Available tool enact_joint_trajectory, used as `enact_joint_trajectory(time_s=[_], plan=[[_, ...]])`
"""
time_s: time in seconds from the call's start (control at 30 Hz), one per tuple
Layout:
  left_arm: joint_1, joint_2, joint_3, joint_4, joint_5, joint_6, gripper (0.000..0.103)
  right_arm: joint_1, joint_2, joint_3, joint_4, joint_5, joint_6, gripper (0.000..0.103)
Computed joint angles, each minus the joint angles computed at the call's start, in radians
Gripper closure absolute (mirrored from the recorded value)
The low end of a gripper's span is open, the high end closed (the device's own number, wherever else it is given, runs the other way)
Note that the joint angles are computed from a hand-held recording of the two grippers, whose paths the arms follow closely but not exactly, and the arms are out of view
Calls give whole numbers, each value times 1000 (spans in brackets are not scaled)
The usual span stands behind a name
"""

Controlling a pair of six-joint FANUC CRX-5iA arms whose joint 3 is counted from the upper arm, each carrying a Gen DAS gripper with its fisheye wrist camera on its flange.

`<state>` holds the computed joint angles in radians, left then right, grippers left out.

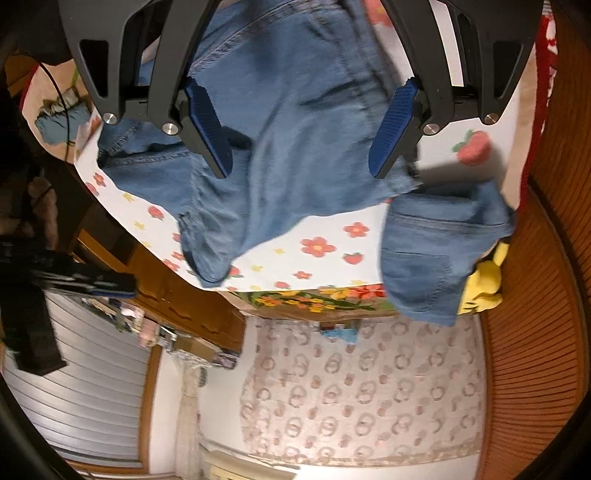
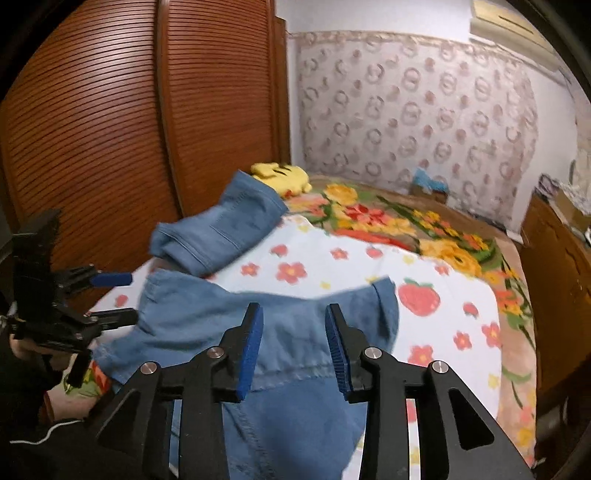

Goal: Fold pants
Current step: 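Grasp the jeans leg with the left tool and lift it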

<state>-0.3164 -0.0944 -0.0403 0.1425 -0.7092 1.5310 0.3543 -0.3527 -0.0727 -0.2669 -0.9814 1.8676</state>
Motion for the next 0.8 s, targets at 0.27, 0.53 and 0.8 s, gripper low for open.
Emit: enact_joint_trajectory(time_s=[0.27,0.53,0.8], plan=[[-63,88,57,83,-13,-139,45,13,97,5,49,44,-95,62],[-98,192,136,147,-96,-236,58,-27,265,113,11,13,-127,62],[-119,239,198,68,-175,-179,58,-18,358,197,-11,-19,-148,62]])
